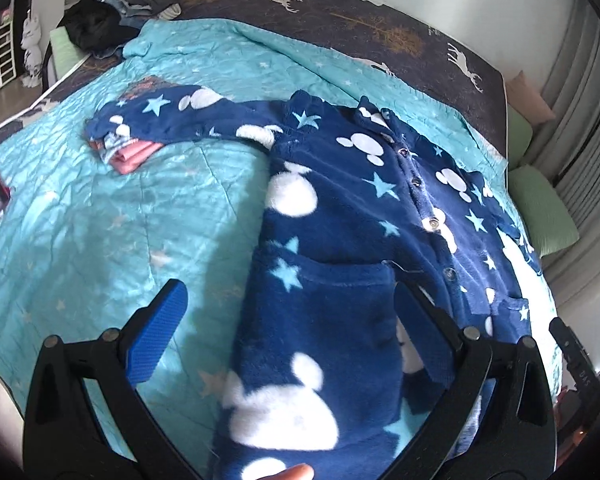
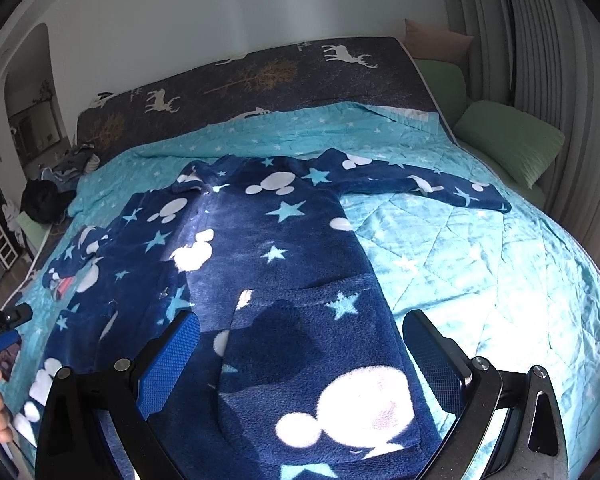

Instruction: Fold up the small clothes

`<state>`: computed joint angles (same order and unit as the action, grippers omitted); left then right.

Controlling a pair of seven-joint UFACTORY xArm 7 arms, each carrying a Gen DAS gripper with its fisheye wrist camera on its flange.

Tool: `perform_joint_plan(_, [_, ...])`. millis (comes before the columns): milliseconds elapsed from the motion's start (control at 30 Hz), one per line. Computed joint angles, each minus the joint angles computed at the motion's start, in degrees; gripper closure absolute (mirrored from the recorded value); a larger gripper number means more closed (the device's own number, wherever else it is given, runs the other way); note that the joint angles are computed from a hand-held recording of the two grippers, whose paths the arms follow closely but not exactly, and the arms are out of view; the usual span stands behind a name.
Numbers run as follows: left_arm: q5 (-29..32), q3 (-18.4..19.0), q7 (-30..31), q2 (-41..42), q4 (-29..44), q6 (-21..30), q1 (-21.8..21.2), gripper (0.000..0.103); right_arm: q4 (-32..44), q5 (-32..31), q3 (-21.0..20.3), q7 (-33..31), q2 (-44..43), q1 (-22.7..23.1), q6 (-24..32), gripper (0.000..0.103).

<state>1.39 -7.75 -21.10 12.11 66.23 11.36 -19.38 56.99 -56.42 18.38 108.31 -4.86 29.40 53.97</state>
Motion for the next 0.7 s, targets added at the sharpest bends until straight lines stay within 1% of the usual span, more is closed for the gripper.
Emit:
perform_joint_plan(33, [0.8,0.7,-0.2,0.4,0.9,0.5,0.0,0.0,0.4,0.0,0.0,-0.4,0.3,0.0,0.3,0.0])
perform_joint_plan(200, [9.3,7.0,-8.5,2.3,4.1,0.8,-1.7,0.0,1.9,-0.1,-0.1,-2.2,1.4,0.6,2.4,0.0])
perform_joint_plan(233, [9.9,7.2,-9.1,2.9,4.5,0.5,-1.2,0.0,2.1,0.0,-0.3,-2.4,1.6,0.6,2.5,0.0])
perform_joint_plan(267, [9.5,6.6,-8.4,3.5,4.9,0.0,-0.1,0.0,2.3,0.2,-0.4,-2.5,1.9,0.7,2.4,0.0])
perform_joint_plan(300, [7.6,5.0,-6.2,4.3,5.4,-0.2,1.8,0.0,2.5,0.3,-0.6,-2.6,2.2,0.7,2.3,0.0])
perform_joint_plan(367, [1.6,0.7,0.0,6.6,7.8,2.1,6.4,0.0,3.0,0.7,-1.0,-2.8,2.8,0.7,1.8,0.0])
perform_joint_plan(433, [-3.2,-1.6,4.8,8.9,10.1,3.6,9.2,0.0,3.8,0.9,-1.4,-3.3,3.7,0.9,1.6,0.0])
perform_joint_plan(500, [-6.0,-1.4,6.6,11.4,13.0,5.3,10.4,0.001,4.8,0.9,-1.7,-4.1,4.7,1.2,2.1,0.0])
perform_joint_plan(600, [-12.7,-2.9,9.2,16.0,18.1,7.5,14.4,0.004,6.5,0.5,-2.1,-5.6,6.1,2.0,4.0,0.0])
perform_joint_plan(667, [-15.6,-2.0,8.2,19.9,23.3,9.5,15.8,0.005,7.5,0.6,-2.5,-6.5,7.1,2.5,5.2,0.0])
perform_joint_plan(700, [-16.0,-1.3,7.4,21.5,25.6,10.4,15.9,0.005,7.9,0.7,-2.8,-7.0,7.5,2.7,5.4,0.0])
